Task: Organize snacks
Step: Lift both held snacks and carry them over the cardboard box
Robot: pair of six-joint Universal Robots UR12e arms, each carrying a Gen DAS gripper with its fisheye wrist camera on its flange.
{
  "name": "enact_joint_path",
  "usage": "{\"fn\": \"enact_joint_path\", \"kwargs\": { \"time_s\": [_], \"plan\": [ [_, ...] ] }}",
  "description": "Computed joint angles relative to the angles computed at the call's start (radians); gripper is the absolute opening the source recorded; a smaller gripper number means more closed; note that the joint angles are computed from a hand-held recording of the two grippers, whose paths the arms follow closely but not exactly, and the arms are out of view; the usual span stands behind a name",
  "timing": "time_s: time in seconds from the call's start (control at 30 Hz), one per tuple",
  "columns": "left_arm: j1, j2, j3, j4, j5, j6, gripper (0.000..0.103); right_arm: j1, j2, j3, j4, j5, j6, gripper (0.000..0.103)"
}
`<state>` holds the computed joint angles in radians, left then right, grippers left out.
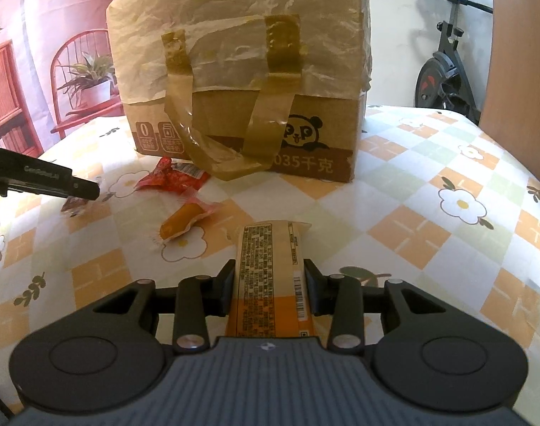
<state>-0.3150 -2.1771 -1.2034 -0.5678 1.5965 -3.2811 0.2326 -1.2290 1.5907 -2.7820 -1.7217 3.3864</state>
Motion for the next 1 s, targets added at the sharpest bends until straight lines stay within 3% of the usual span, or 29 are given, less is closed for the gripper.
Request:
{"fn": "enact_joint_path", "kwargs": {
  "time_s": [0.43, 1.0],
  "plan": [
    [0.013, 0.038, -0.063, 0.052, -0.037, -0.050, 0.046, 0.014, -0.008, -0.009, 0.012, -0.024, -0.009, 0.039],
    [0.027, 0.114, -0.073, 0.233, -0.121, 0.009, 0.046, 0.014, -0.019, -0.089, -0.057, -0.043, -0.025, 0.039]
  ]
}}
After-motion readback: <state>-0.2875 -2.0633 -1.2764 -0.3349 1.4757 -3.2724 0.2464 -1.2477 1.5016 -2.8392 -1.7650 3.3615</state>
